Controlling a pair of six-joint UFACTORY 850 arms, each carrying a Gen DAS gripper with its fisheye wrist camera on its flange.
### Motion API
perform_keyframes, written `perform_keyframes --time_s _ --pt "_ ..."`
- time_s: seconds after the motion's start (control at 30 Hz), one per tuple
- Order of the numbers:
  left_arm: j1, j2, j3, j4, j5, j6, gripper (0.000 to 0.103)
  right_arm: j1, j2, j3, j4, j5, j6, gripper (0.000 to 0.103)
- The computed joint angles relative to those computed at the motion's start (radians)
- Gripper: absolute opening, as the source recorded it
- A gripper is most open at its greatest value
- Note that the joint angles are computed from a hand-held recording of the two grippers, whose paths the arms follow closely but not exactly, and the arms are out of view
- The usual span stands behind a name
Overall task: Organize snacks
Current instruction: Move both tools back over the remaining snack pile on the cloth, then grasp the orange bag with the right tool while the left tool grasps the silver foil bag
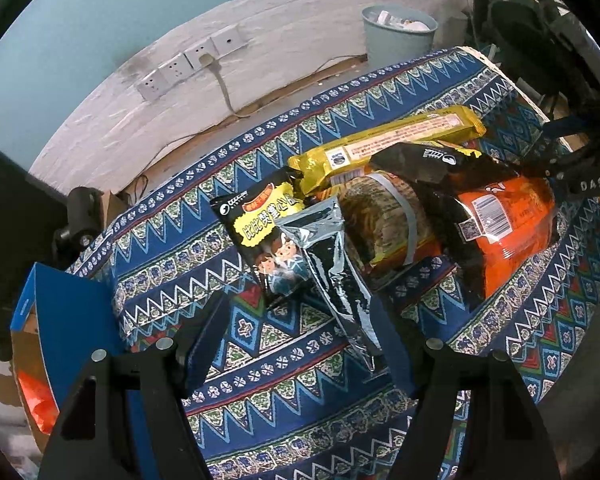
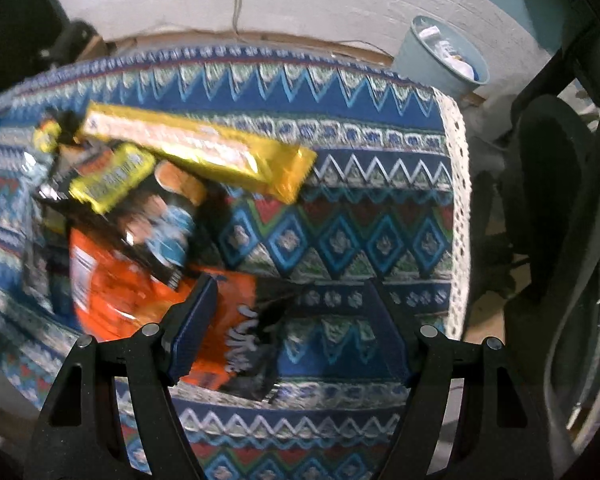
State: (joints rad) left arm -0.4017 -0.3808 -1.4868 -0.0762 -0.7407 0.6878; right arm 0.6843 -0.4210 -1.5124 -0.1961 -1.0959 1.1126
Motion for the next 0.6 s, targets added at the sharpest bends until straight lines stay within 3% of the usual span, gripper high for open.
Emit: perform_keyframes --time_s 0.23,0.6 --pt "-0.006 0.018 0.025 0.007 -0.001 0.014 0.074 0.01 -0.011 0.0 0.064 -0.045 -0.068 0.075" --pt "0.003 0.042 0.048 -0.002 -0.049 0.027 0.074 0.056 0.055 0.083 0.19 0.035 -0.081 0.075"
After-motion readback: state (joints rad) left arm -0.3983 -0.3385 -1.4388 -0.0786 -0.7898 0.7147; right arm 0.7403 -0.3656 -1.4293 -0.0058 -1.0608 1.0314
